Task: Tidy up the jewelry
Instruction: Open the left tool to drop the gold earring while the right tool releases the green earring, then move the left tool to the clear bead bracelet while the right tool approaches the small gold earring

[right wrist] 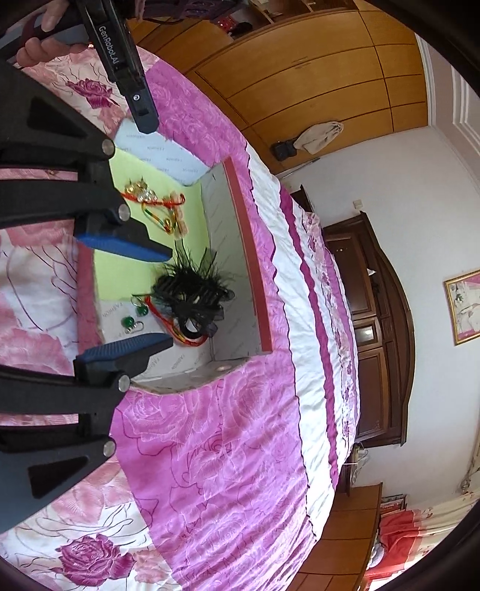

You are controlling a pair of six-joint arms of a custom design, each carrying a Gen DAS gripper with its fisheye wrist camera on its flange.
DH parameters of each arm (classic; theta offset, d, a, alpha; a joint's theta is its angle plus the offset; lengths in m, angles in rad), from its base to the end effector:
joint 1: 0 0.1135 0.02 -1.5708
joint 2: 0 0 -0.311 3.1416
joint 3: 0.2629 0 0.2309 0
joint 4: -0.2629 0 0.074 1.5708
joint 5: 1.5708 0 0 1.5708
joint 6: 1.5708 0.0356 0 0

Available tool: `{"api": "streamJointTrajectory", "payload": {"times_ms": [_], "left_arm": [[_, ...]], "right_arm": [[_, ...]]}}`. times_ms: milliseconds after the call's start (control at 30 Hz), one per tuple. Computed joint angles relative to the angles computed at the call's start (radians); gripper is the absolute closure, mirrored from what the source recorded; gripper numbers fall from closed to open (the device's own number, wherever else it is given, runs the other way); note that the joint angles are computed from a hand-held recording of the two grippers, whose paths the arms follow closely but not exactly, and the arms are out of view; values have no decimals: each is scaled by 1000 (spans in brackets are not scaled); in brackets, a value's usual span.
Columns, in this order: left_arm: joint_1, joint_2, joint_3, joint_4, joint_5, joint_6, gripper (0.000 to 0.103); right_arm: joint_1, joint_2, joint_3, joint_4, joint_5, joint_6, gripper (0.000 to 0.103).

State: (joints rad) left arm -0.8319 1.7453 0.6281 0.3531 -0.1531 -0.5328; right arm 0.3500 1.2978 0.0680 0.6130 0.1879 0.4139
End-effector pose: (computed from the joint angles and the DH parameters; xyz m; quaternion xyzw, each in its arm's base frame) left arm 0.2091 -0.2214 0.1701 0.1070 0.9113 -0.1922 0.3481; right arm 0.1490 0.0473 0.1599 0.0713 0.8826 0.0930 0.4552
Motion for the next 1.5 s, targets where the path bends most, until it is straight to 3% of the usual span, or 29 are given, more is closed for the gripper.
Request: {"api": "streamJointTrajectory", "payload": {"times_ms": [200, 533, 933, 1367, 1500], "left_arm": [[-5, -69, -62, -28, 6, -10, 83], [-18, -107, -140, -65, -19, -34, 83], [-7, -56, -225, -17, 6, -49, 83], [-10, 70, -269, 98, 29, -24, 84], [-12, 84, -284, 137, 25, -17, 91]], "right_arm": [[106, -94, 28, -169, 68, 68, 59], [246, -182, 15, -296, 135, 183, 59], [385, -142, 19, -327, 199, 269, 59], [512, 9, 46, -269, 234, 327, 59], [532, 58, 52, -243, 228, 338, 59]]}}
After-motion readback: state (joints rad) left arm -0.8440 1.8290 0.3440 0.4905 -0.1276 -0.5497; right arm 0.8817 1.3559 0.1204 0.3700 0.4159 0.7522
